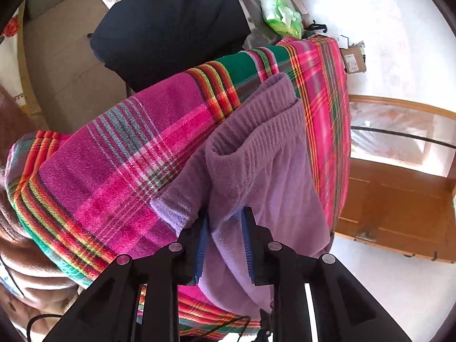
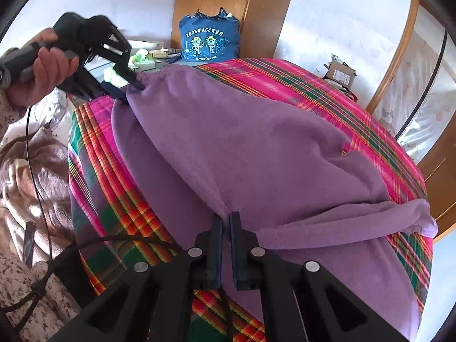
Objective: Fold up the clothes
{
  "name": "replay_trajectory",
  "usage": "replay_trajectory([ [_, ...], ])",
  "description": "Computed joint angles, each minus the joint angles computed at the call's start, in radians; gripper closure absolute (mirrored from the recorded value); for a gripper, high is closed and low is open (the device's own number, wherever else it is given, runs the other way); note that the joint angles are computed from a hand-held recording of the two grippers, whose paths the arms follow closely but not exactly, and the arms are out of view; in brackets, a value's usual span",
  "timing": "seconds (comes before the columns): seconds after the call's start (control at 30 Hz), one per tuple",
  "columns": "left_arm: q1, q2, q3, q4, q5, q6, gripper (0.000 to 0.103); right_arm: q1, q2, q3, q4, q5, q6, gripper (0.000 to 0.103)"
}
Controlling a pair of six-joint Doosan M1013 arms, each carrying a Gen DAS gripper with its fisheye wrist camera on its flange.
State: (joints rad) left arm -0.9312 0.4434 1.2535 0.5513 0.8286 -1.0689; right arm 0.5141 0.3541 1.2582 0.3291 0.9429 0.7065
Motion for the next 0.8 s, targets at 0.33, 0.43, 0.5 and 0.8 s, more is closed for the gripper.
replay_trajectory([
  [0.33,-0.012,0.006,-0.033,0.04,0.069,0.052,0.098,-0.006,-0.012,0.017,0.031,-0.027,-0.009,0.098],
  [0.43,-0.024,0.0,-0.035,0.068,0.09,0.045,0.099,-0.011,-0.018,0.015,0.055,-0.027,-0.019,0.098],
  [0.5,-0.032,-0.006,-0.031,0.084,0.096,0.032,0.099,-0.013,-0.023,0.015,0.071,-0.024,-0.034,0.098],
  [0.8,-0.044,-0.008,-0.002,0.041,0.075,0.017,0.099,-0.013,-0.024,0.013,0.057,0.009,-0.055,0.098],
])
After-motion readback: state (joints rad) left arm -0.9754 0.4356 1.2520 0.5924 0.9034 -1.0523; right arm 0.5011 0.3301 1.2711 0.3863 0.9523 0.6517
